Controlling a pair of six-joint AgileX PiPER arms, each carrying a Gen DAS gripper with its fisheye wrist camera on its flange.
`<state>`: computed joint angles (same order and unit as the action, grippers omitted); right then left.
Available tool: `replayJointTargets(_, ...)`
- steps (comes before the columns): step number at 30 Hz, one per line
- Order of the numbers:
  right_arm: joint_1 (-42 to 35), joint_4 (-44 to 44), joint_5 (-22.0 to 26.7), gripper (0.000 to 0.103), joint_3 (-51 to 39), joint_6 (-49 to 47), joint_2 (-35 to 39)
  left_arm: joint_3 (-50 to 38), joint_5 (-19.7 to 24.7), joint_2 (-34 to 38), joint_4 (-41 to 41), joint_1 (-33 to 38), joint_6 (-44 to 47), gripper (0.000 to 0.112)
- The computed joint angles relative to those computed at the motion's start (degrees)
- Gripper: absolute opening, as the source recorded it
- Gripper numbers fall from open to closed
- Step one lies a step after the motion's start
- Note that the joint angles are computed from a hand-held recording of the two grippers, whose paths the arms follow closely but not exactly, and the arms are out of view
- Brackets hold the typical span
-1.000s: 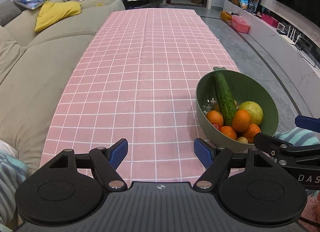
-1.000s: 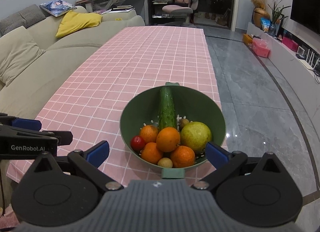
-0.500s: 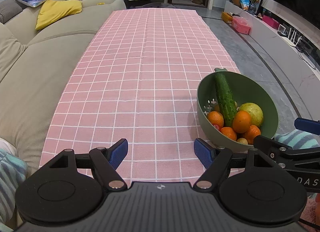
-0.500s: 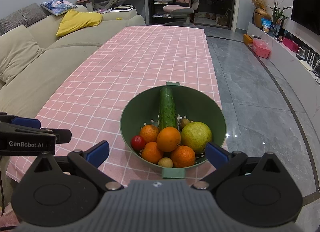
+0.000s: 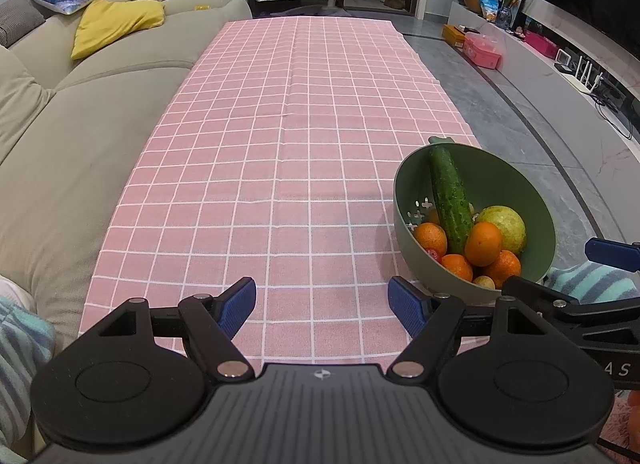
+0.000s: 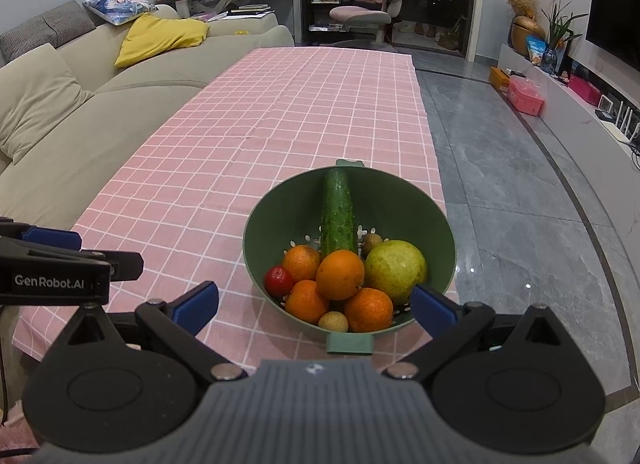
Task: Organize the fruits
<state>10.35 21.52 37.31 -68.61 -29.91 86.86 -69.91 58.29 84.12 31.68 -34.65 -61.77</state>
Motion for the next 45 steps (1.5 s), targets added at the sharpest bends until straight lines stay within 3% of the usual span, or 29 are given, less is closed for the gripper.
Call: replayJointTargets(45,0.3,0.1,0.5,0.098,-0.1,0.1,0.3,-0.3,-0.1,-0.4,-0.9,0.3,0.7,0.088)
